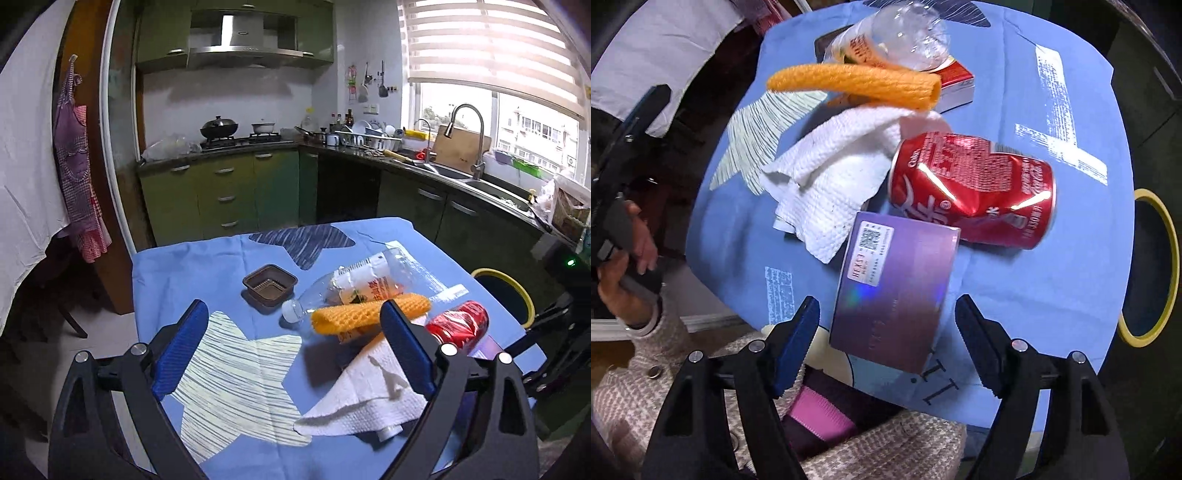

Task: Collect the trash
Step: 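Lower the right tool onto the purple box and grasp it, then carry the purple box with the right tool and drop it into the bin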

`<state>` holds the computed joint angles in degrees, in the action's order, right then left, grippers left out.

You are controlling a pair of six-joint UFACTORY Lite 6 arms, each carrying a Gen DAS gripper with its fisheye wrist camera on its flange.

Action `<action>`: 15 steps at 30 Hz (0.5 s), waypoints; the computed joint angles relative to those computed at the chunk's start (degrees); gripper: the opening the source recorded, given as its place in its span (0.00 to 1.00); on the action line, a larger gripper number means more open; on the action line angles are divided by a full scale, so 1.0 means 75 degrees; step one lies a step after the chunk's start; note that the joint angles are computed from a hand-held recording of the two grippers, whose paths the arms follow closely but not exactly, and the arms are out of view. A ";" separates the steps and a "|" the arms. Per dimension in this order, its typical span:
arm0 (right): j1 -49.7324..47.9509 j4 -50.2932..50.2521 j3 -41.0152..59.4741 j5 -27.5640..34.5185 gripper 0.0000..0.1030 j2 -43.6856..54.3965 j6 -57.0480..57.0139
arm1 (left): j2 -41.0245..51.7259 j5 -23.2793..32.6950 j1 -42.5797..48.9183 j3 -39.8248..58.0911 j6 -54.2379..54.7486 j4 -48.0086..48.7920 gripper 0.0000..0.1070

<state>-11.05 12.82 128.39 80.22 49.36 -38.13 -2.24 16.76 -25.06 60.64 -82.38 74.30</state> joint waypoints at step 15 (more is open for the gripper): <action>-0.0196 -0.0513 -0.1896 -0.1441 0.52 -0.1107 -0.0400 | -0.0231 -0.0051 -0.0543 -0.0268 0.0319 -0.0031 0.84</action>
